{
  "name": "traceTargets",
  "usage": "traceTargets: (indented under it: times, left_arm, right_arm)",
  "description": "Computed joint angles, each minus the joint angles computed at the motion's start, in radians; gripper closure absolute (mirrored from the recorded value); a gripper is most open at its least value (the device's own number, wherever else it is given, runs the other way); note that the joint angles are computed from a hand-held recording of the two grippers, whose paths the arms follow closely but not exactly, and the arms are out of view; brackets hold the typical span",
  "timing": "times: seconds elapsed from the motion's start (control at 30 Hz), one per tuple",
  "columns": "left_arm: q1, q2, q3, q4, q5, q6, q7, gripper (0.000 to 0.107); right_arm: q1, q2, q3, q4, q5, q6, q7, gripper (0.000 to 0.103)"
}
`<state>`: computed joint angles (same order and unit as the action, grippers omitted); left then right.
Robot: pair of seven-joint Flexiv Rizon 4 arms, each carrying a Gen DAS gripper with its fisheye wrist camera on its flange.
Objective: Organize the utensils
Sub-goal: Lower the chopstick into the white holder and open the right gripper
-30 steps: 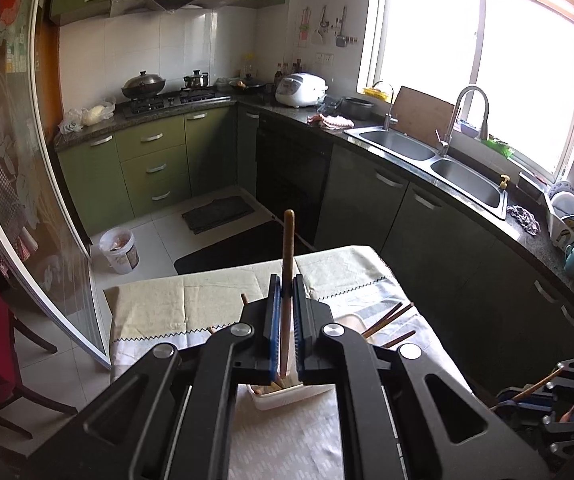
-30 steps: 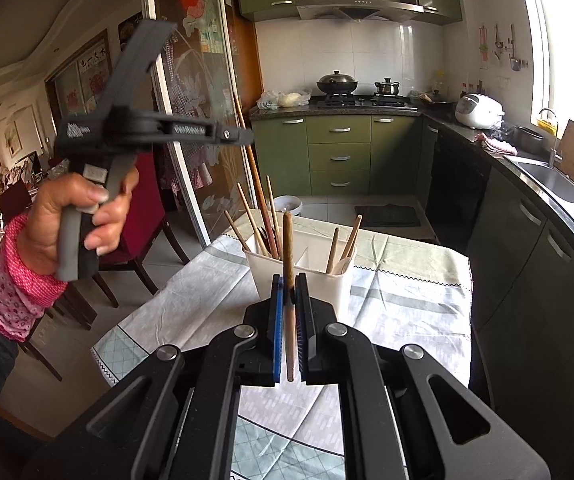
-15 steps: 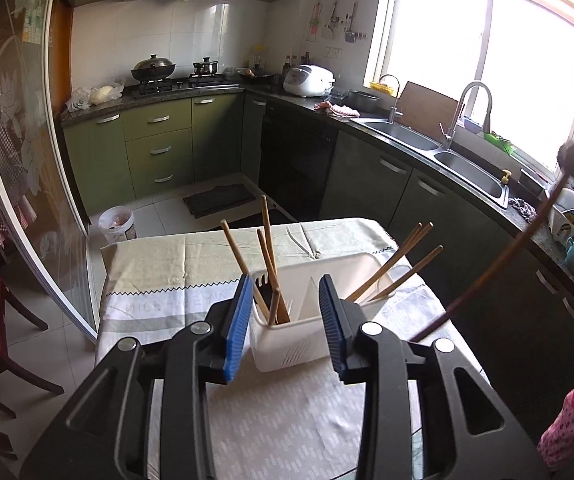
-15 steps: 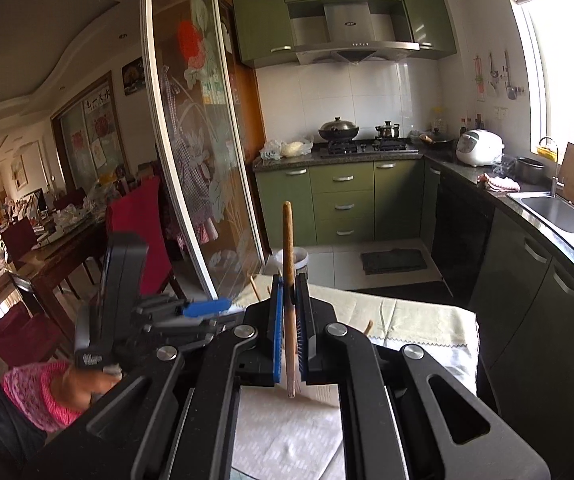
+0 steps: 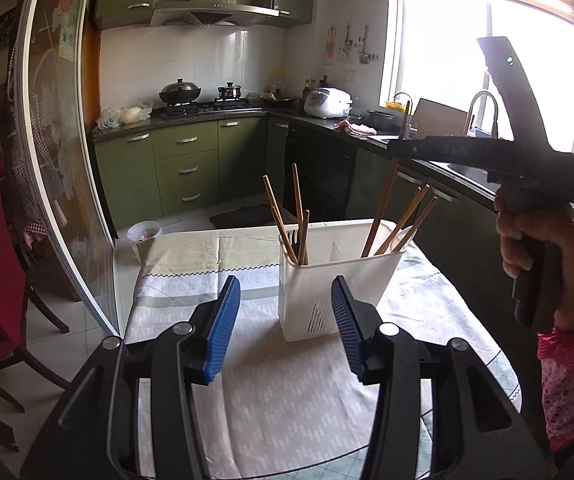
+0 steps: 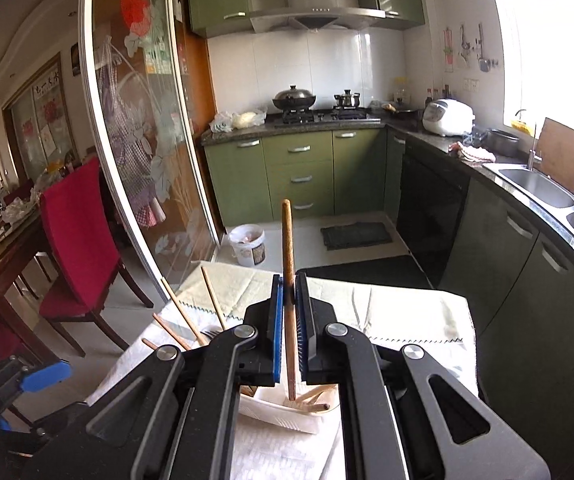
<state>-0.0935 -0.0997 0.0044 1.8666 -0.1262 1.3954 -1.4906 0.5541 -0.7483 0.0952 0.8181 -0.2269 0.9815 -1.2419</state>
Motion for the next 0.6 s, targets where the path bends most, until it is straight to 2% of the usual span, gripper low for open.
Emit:
traceTargets:
  times: [0.07,0.13,0.17,0.3,0.43,0.47,0.53,0.6]
  left_arm:
    - [-0.005,0.011,0.007,0.022,0.016,0.027,-0.026,0.052]
    - [-0.011,0.020,0.021,0.039,0.060,0.059,-0.077,0.040]
    - [-0.012,0.024,0.027,0.044,0.081,0.071,-0.102,0.038]
    - [-0.014,0.037,0.040,0.045,0.169,0.083,-0.182,0.020]
    - [-0.014,0.039,0.044,0.028,0.254,0.080,-0.248,0.013]
    - [-0.012,0.038,0.041,0.025,0.259,0.081,-0.252,0.012]
    - [-0.007,0.036,0.035,0.027,0.251,0.090,-0.245,0.011]
    - [-0.005,0.037,0.031,0.037,0.241,0.100,-0.234,0.011]
  right_arm:
    - [-0.003,-0.021,0.009,-0.013,0.007,-0.021,-0.014,0.096]
    - [-0.003,-0.034,0.010,-0.011,0.011,-0.023,-0.022,0.096]
    - [-0.003,-0.037,0.013,-0.014,0.013,-0.030,-0.029,0.096]
    - [-0.001,-0.023,0.009,0.035,0.016,0.003,-0.031,0.094]
    - [0.003,0.031,0.003,0.141,0.007,0.072,-0.012,0.089]
    - [0.000,0.053,0.007,0.179,0.008,0.101,-0.008,0.086]
    - [-0.004,0.104,0.004,0.266,-0.001,0.172,0.009,0.071]
    - [0.010,0.175,-0.031,0.408,-0.038,0.284,0.064,0.049]
